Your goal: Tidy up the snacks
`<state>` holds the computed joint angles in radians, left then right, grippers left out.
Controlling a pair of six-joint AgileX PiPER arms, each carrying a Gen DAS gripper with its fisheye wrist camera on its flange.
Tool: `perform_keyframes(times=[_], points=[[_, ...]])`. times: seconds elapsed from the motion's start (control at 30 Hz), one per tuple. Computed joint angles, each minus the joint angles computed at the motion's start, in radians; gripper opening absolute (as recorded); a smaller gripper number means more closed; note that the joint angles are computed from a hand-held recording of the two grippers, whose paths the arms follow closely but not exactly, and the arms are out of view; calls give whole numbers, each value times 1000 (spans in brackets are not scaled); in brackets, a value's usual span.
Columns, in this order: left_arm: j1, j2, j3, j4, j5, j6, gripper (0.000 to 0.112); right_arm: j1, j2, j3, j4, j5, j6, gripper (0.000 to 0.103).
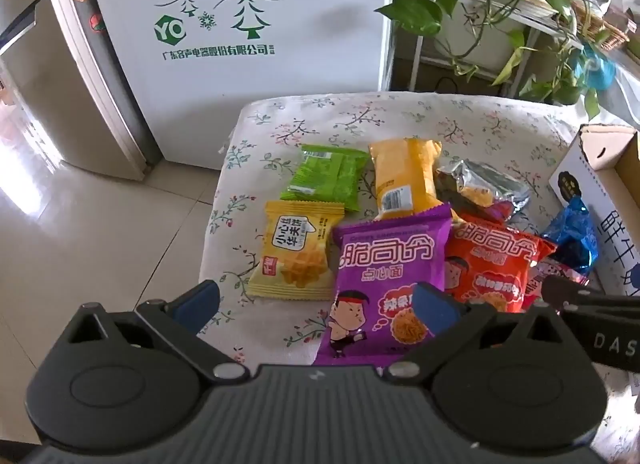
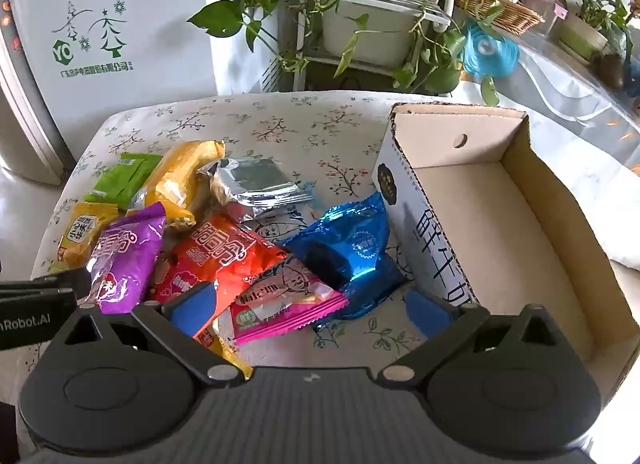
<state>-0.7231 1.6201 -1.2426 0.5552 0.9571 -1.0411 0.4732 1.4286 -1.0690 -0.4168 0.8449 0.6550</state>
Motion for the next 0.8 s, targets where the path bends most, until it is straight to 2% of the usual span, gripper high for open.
perform_keyframes(times=[0.8], points=[[-26,21,-12,17,20,8,101,-7,4,-2,9,-7,-15,103]])
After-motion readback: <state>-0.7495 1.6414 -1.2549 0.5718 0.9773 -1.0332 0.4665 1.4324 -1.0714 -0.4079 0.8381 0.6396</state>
